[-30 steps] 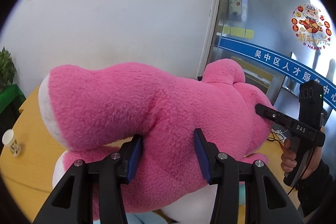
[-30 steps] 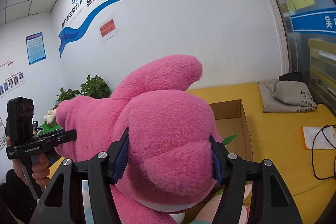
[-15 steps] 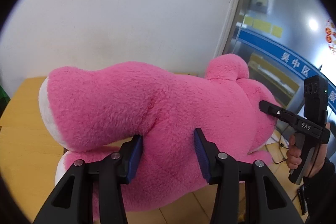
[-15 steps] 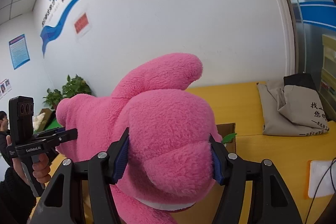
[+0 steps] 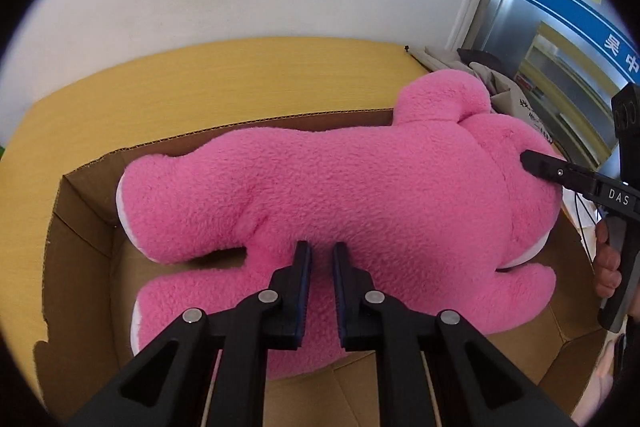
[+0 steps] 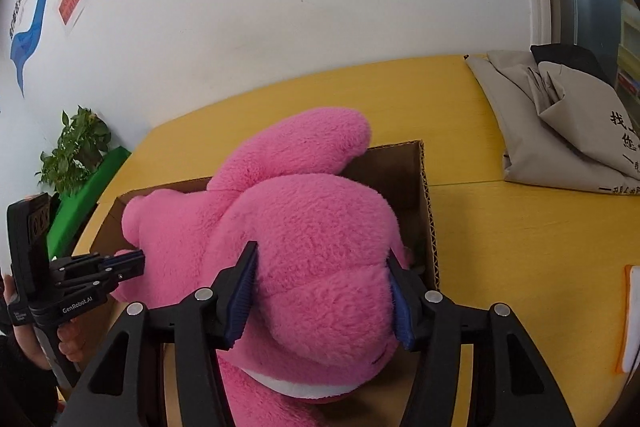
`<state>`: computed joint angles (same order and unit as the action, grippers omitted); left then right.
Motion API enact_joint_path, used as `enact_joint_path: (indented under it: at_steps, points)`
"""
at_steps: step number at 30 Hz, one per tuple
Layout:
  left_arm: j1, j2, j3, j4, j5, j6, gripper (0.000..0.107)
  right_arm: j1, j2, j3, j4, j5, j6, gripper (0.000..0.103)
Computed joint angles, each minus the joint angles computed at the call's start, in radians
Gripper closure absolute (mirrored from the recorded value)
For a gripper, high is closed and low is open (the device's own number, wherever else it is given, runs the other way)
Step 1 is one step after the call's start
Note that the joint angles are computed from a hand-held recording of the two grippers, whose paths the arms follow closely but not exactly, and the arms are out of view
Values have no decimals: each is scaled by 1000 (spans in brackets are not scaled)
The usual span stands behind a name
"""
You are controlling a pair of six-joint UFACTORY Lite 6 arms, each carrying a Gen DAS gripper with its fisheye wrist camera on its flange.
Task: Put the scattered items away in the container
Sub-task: 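Lower the pink bear into the cardboard box and open the right gripper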
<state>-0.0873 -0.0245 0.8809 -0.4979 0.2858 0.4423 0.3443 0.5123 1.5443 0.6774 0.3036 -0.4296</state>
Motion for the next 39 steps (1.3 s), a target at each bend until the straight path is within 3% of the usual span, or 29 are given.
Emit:
enact_joint_path:
  at_steps: [2,3,4,6,7,9,12,13,14,16,18,20,22,25,27,28,30,31,33,36,39]
  points:
    - [13,-23,-14,-16,22,3,94,9,6,18,-115,11,125,37]
    - [26,-30,-18,-33,34,7,86,9,7,16,-124,12,148,35]
    - [59,-12,-1,-75,50,50,79,3,10,16,-91,16,128,26]
    - [131,6,7,-182,75,152,43,5,17,16,-61,44,111,9]
    - [162,19,4,-263,76,231,39,16,27,24,-100,53,144,6]
    - [199,46,9,-346,98,318,39,45,21,8,-228,19,222,7]
    - [166,79,27,-352,61,352,40,52,14,0,-255,2,236,20]
    - [156,90,33,-394,62,401,45,55,12,1,-278,-3,254,25]
    - [161,110,48,-461,99,475,72,56,9,-1,-296,-5,271,29]
    - [160,94,36,-476,125,496,82,59,-2,-14,-307,-7,282,35]
    - [135,50,21,-397,119,437,102,61,-17,-20,-308,13,293,39]
    - [140,5,13,-413,175,462,107,49,-26,1,-292,70,293,41]
    - [150,-54,-3,-425,230,481,107,37,-29,37,-266,134,291,42]
    - [117,-94,2,-286,194,332,104,33,-22,93,-308,208,326,42]
    - [134,-64,13,-209,152,234,102,31,6,130,-349,239,370,36]
    - [142,-48,8,-182,120,197,98,30,12,130,-368,234,394,27]
    - [191,26,21,-228,102,249,58,25,-2,82,-329,190,364,18]
    - [213,70,40,-282,114,312,51,19,-7,58,-273,173,311,13]
    - [246,135,56,-409,123,458,46,14,-2,36,-203,156,242,11]
    - [262,181,71,-544,116,614,41,35,19,45,-258,127,273,10]
    - [264,198,64,-597,128,677,47,46,41,47,-291,92,281,15]
